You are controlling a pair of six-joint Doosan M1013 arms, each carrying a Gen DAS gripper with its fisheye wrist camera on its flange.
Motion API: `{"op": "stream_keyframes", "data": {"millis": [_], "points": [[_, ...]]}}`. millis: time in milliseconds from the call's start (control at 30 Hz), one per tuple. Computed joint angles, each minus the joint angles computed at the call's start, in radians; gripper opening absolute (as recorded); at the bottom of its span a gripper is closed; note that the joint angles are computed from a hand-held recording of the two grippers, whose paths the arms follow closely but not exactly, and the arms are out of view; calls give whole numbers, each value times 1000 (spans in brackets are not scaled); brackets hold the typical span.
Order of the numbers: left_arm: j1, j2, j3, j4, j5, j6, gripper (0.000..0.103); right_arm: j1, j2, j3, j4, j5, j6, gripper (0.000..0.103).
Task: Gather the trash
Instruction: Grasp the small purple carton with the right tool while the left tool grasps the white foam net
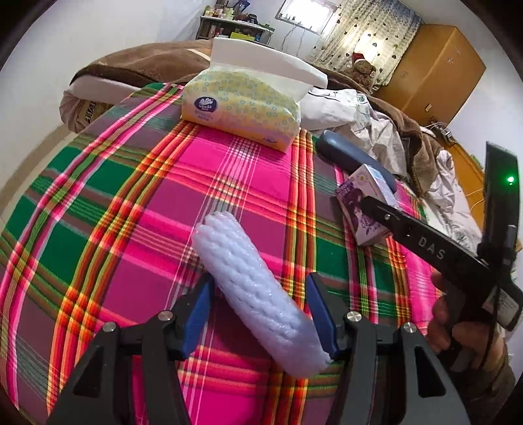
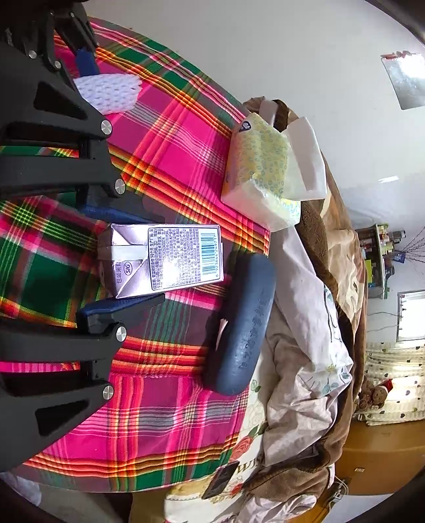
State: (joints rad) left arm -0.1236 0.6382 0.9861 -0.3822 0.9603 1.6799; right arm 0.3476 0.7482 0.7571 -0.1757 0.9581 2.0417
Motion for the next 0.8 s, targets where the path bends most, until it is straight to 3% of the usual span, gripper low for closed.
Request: {"op": "stream_keyframes", "data": {"millis": [200, 333, 500, 733, 800], "points": [[-20, -4, 10, 53, -42, -25, 53, 2, -17, 30, -35, -8, 32, 39], [-19, -1, 11, -30, -27, 42, 52, -1, -38, 65, -53, -23, 59, 39], [-54, -16, 30, 104, -58, 62, 52, -6, -69, 118, -64, -49, 97, 39], [-58, -22, 34, 158, -58, -24, 52, -4, -90, 155, -77, -66, 112, 39], [-62, -24, 34, 161, -58, -34, 45, -4, -95, 165, -71, -74, 107, 39]]}}
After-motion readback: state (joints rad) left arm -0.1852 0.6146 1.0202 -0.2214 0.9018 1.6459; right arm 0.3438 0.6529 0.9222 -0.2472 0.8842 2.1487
